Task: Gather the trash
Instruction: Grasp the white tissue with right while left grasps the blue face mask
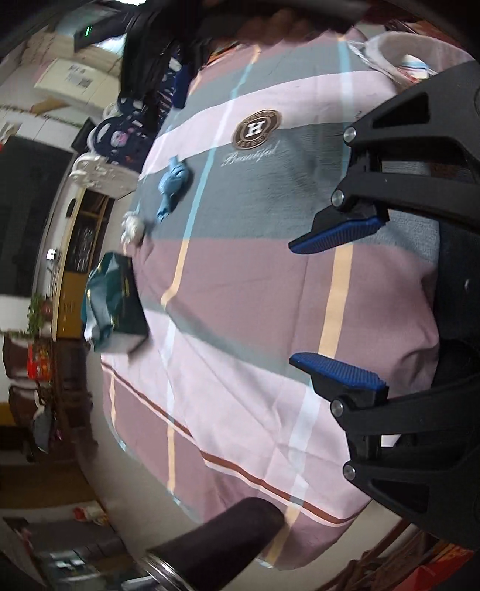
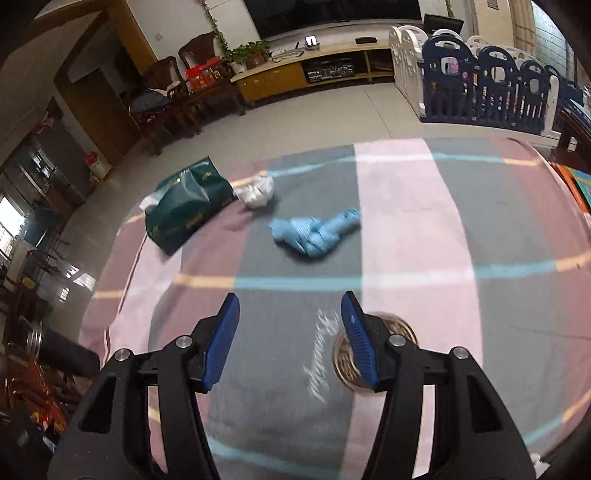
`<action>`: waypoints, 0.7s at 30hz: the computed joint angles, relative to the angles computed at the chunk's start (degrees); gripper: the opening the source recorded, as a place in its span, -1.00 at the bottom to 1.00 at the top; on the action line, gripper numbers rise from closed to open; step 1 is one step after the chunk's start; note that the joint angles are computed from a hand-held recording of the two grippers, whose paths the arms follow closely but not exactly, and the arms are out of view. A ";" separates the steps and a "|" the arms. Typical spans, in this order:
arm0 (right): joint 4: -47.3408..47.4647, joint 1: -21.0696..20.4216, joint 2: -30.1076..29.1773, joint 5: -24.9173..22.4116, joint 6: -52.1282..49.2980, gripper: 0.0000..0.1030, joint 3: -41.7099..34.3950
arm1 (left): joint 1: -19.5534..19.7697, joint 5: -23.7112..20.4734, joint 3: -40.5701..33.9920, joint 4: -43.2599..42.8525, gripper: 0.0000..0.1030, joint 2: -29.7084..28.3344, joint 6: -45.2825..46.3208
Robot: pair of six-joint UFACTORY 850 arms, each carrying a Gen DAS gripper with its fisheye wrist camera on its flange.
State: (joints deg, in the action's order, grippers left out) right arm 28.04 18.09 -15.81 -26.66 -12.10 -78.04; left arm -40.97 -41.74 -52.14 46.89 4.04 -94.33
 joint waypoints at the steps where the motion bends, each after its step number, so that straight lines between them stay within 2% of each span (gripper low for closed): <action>1: -3.98 1.25 -3.32 1.01 3.79 0.10 -3.91 | 0.21 -0.35 0.16 0.02 0.10 0.54 0.03; 3: -9.12 2.96 -9.71 0.73 7.38 0.17 -11.65 | 0.50 -1.12 0.59 1.53 0.12 1.78 -0.91; 4: -12.29 3.64 -13.72 -0.72 10.32 0.32 -16.70 | 0.75 -0.58 1.02 1.95 0.13 2.49 -1.57; 6: -16.75 4.25 -20.63 -4.23 16.44 0.41 -25.56 | 1.73 1.87 2.36 2.61 0.15 3.90 -3.98; 8: -15.88 4.14 -28.21 -9.76 20.25 0.41 -35.71 | 3.00 5.09 3.83 1.87 0.16 4.65 -4.98; 10: -13.11 3.81 -34.36 -15.05 22.78 0.41 -43.74 | 3.68 6.11 4.60 0.98 0.15 4.30 -4.85; 12: -18.07 4.60 -37.28 -17.46 27.21 0.39 -47.31 | 4.22 6.51 4.88 -0.86 0.15 3.70 -3.54; 13: -18.78 4.87 -37.64 -17.62 26.90 -0.08 -47.30 | 4.63 7.17 5.22 -1.33 0.15 3.75 -3.42; 14: -17.10 4.84 -37.89 -18.24 24.20 -0.40 -47.45 | 4.89 7.91 5.56 -1.34 0.15 4.00 -3.86; 15: -15.78 4.71 -36.75 -17.26 21.81 -0.54 -45.66 | 5.11 8.60 5.90 -1.08 0.15 4.33 -4.53; 16: -14.79 4.47 -34.62 -15.10 19.70 -0.63 -42.67 | 5.12 8.77 6.09 -0.59 0.15 4.56 -5.34; 18: -13.41 3.59 -30.23 -11.06 17.11 -0.66 -36.81 | 4.93 8.35 6.18 0.17 0.15 4.63 -6.29; 20: -18.54 2.49 -26.48 -6.85 20.46 -0.66 -31.88 | 4.89 8.40 6.03 -0.04 0.15 4.29 -5.86; 21: -23.20 2.26 -25.84 -6.62 23.34 -0.66 -30.88 | 4.82 8.62 5.88 -0.48 0.15 4.00 -5.27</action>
State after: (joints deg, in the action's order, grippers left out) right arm 4.85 20.35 -41.65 -33.29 11.24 -108.92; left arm -36.15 -33.12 -46.26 46.40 8.04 -99.60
